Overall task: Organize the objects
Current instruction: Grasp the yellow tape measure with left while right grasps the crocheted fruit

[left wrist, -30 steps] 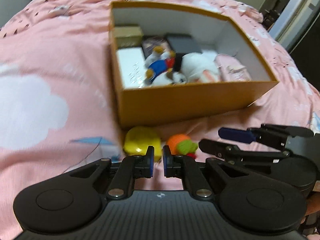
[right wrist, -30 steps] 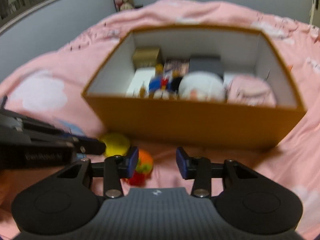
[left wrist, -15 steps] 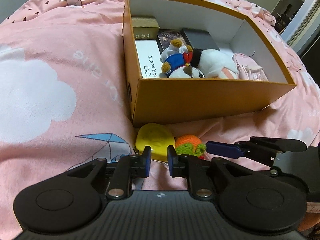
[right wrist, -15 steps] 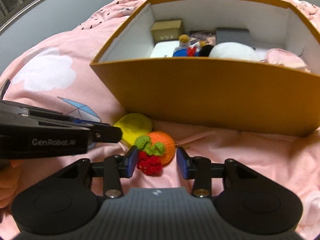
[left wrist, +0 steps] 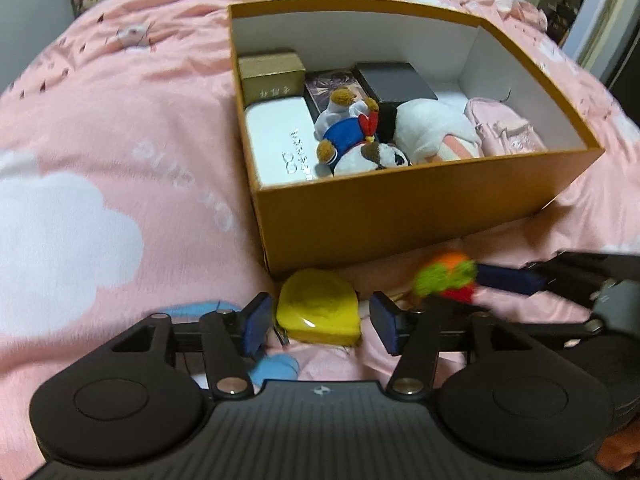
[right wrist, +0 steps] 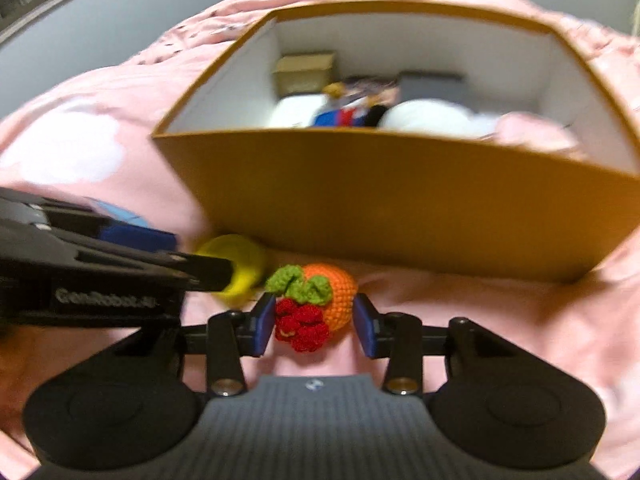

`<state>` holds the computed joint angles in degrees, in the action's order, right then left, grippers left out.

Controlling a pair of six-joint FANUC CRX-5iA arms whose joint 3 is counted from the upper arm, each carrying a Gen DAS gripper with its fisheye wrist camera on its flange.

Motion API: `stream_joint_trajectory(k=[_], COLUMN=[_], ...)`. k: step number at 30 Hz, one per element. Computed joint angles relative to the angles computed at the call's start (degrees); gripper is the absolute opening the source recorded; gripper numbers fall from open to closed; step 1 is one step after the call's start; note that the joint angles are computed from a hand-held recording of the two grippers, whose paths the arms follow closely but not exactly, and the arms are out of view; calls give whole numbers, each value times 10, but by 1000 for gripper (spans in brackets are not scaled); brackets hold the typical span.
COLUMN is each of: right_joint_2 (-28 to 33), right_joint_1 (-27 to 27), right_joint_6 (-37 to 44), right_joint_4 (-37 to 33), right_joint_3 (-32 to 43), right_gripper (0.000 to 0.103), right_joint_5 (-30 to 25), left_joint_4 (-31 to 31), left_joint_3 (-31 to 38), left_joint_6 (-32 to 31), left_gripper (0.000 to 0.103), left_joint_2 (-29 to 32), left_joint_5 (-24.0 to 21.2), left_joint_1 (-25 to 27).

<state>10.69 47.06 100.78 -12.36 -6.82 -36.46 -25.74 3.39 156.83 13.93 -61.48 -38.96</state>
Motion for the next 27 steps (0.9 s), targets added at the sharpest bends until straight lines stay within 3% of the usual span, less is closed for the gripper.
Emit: stream_joint_trajectory(k=[2, 13, 16, 20, 27], right_joint_2=[-2, 29, 30, 32, 32], right_joint_1=[3, -37, -39, -38, -37], right_joint_6=[-23, 12, 11, 12, 10], right_joint_4=[35, -40, -44, -44, -40], right_joint_3=[-14, 37, 39, 40, 40], right_gripper=[44, 42, 42, 42, 42], right_joint_5=[19, -40, -44, -45, -44], left_joint_4=[-2, 19, 26, 24, 19], left_joint_3=[13, 31, 40, 46, 39], left_joint_6=[-12, -68, -80, -82, -69], left_gripper=[69, 72, 71, 61, 61], left_joint_2=[12, 44, 60, 67, 59], left_joint_5=[-11, -25, -32, -40, -33], left_joint_1=[-1, 8, 11, 10, 5])
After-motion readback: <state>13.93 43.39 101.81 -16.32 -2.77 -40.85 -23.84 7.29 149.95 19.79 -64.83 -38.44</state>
